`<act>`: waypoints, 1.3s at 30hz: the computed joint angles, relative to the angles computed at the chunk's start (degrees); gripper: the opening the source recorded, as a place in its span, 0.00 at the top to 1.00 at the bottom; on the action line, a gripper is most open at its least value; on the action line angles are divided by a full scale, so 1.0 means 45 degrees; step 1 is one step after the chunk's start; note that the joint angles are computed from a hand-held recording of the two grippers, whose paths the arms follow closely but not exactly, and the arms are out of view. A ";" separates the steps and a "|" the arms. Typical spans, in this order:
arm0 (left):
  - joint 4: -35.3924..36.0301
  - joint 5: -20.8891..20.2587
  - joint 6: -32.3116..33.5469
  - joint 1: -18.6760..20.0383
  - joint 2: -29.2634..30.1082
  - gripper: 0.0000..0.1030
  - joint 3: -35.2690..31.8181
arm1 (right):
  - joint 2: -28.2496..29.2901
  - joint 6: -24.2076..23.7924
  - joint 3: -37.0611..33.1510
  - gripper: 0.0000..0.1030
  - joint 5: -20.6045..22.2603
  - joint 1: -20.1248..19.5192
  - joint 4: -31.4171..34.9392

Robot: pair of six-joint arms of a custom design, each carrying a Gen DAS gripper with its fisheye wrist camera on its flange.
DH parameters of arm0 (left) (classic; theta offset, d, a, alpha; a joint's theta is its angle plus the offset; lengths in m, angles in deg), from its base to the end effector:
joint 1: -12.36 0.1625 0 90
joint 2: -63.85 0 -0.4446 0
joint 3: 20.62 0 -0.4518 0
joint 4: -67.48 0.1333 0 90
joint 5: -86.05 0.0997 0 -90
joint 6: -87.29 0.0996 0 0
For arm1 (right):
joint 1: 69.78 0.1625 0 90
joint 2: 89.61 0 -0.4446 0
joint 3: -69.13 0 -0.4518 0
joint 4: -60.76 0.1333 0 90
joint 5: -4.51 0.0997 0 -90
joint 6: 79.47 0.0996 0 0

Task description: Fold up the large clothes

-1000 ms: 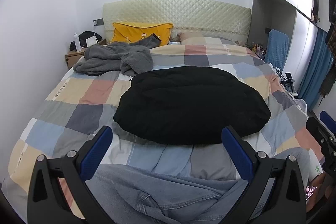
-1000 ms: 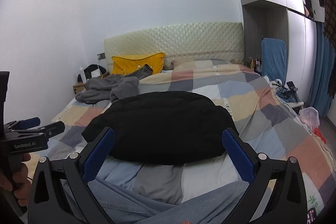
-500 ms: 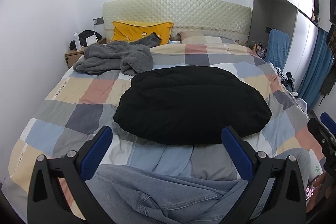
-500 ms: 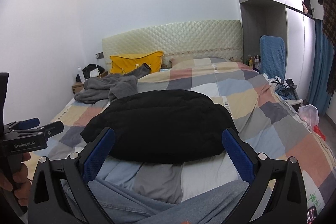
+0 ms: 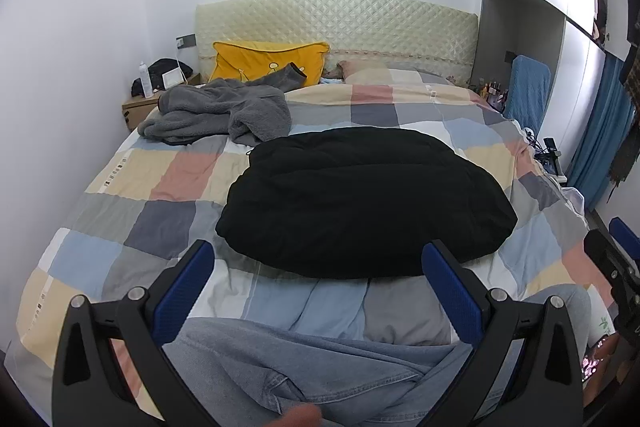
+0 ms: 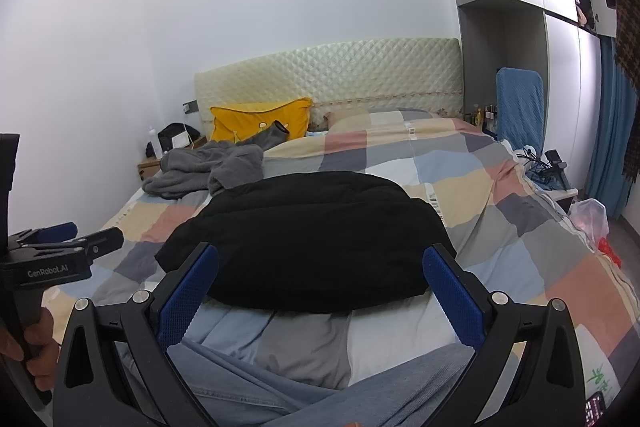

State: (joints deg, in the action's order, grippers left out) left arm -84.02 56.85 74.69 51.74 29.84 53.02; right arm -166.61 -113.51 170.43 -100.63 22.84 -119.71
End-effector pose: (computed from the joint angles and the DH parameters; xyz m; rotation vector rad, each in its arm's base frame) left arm -0.4996 -0.6950 0.1151 0.4824 2.1681 -1.0418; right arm 0.1364 -0.6344 0.4621 0.5246 -2.2050 1.3350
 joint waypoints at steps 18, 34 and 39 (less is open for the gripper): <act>0.0455 -0.0207 -0.0565 0.0130 0.0090 0.00 -0.0101 | 0.0274 -0.0062 -0.0123 0.00 -0.0431 0.0064 -0.0184; 0.0566 -0.0334 -0.0794 0.0129 -0.0007 0.00 0.0024 | 0.0167 0.0033 -0.0014 0.00 -0.0236 0.0021 -0.0206; 0.0731 -0.0261 -0.0899 0.0091 0.0024 0.00 -0.0012 | 0.0148 -0.0090 0.0036 0.00 -0.0280 0.0027 -0.0432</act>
